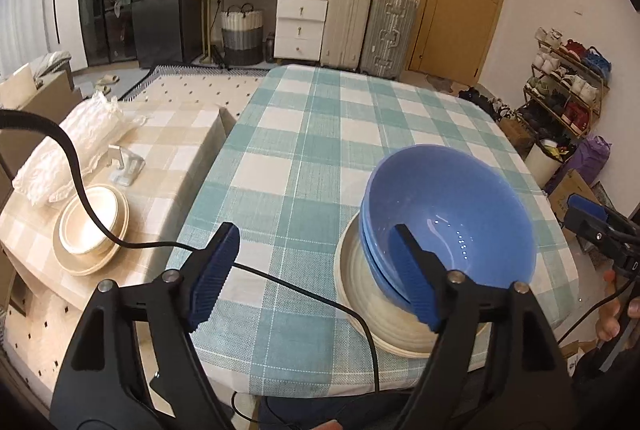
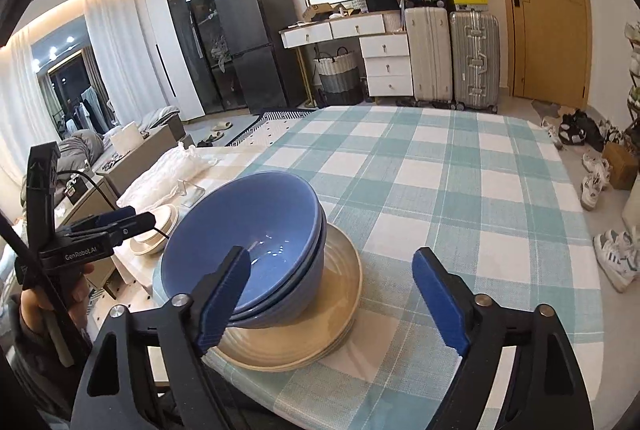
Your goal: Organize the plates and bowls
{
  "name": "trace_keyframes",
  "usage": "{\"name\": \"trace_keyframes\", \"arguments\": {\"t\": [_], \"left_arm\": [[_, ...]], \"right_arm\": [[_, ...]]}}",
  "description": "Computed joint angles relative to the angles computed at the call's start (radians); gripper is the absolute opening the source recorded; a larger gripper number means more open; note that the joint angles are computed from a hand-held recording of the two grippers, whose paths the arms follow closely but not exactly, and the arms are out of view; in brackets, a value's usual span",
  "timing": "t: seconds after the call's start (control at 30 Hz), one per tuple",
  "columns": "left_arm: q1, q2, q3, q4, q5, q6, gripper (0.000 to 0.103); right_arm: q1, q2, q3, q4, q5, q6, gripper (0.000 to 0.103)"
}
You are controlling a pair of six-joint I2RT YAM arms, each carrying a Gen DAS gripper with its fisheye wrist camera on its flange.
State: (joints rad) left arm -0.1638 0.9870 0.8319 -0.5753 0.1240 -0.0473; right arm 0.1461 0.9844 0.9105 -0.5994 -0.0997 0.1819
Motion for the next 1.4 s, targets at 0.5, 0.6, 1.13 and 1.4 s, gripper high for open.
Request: {"name": "trace_keyframes", "arguments": {"t": [0.5,0.6,1.13,1.4], "left_arm": [[-0.041,-0.174,-0.102,0.007,-0.07,0.074,0.082],[-0.033,-0.18,-0.131,0.027,-0.057,0.078,0.083],[0.093,-0.256,-0.296,0.199,0.093,0.09,0.101],[0.069,-0.287,-0.394,0.31,0.07,0.107,0.101]], "right_arm": [[0.214,-0.192,-0.162,0.098,0.313,-0.007,0.098],[0.308,-0.225,-0.202,0.121,0.428,-0.016,0.1],[0.386,-0.265,-0.294,0.179,0.596,0.067,0.102],[0.281,-0.313,-0.343,0.19,0.556,0.112,0.102]]}}
